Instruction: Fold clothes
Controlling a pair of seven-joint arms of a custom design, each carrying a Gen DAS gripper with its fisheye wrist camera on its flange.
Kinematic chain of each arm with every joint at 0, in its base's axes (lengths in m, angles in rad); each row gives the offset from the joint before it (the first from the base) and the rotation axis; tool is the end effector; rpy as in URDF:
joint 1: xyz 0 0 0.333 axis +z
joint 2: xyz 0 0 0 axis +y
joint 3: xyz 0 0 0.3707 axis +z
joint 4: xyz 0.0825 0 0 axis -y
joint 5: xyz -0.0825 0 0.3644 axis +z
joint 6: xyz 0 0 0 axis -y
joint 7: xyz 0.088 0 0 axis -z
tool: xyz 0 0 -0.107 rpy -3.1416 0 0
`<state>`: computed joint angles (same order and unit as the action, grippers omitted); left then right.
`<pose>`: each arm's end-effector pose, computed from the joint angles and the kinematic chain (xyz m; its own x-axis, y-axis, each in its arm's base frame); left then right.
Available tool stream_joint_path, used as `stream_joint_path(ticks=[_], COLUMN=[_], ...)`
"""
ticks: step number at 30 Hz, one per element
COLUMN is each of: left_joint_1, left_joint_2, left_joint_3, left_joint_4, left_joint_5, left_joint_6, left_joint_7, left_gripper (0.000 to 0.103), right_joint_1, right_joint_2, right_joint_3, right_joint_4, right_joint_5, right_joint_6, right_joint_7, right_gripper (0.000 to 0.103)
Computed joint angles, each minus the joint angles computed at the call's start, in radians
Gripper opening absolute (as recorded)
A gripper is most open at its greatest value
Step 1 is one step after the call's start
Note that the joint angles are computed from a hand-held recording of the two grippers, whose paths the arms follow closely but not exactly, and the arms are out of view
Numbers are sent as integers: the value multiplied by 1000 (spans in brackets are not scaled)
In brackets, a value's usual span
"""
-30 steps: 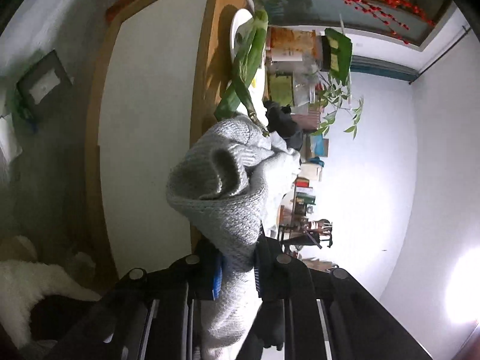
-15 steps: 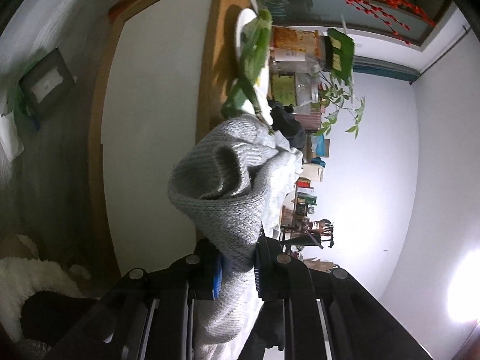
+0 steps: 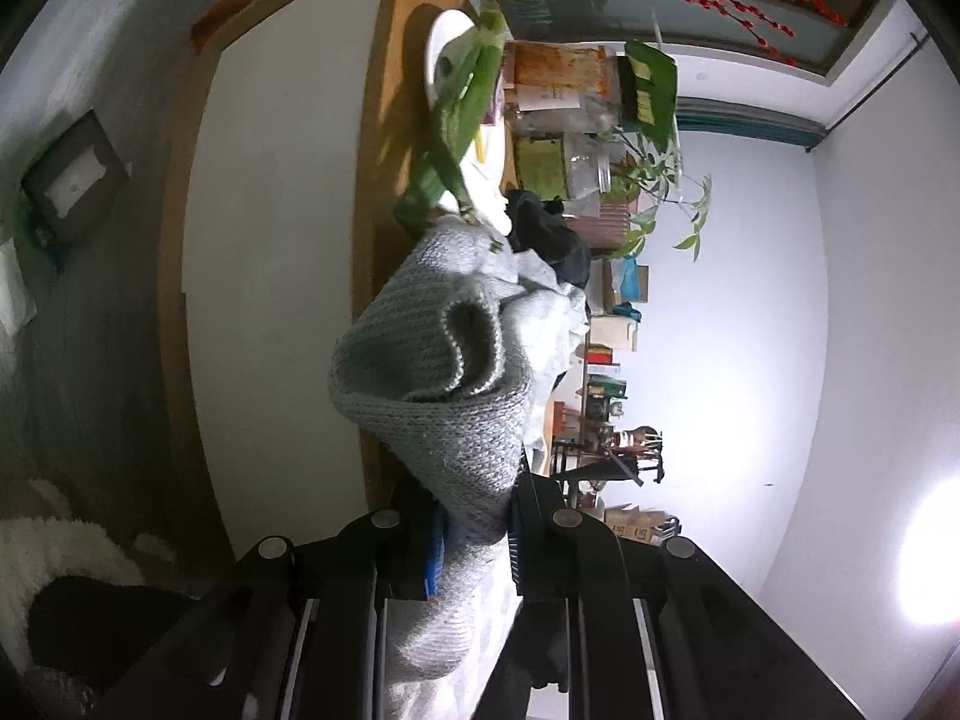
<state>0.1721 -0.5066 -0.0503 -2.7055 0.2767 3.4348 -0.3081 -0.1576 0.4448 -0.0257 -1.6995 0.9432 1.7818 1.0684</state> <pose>0.3650 0.0089 0.5932 0.3367 0.0631 0.9395 0.0681 -0.9968 0.0425 0.6506 -0.0472 0.4017 -0.0667 -0.6029 -0.7950 -0.9977 0.0465 0.0484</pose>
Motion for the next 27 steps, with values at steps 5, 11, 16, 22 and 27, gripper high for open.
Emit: stream_joint_path(ticks=[5,11,16,22,27], left_joint_1=[-4,55,103,32,-42], left_joint_2=[5,-32,-13,91,231], left_joint_3=[7,-68,-136,-92,-26], left_joint_4=[-7,48,217,416,589], left_joint_5=[-3,12,105,179,150], left_joint_6=[15,-127,-319,-443,-540], left_joint_7=[1,15,61,101,163], left_gripper=[16,16,16,16,16], right_joint_1=[-5,-19,-4,-6,7], right_joint_2=[5,-56,-144,-42,110], right_joint_3=[13,5,-2,23,60], right_joint_4=[-17,-33,-17,205,461], right_joint_5=[62,70,88,147,99], right_joint_6=[35,10,40,7,63], right_joint_7=[-42,-80,-168,-133,-40], right_gripper=[40,7,7,7,7])
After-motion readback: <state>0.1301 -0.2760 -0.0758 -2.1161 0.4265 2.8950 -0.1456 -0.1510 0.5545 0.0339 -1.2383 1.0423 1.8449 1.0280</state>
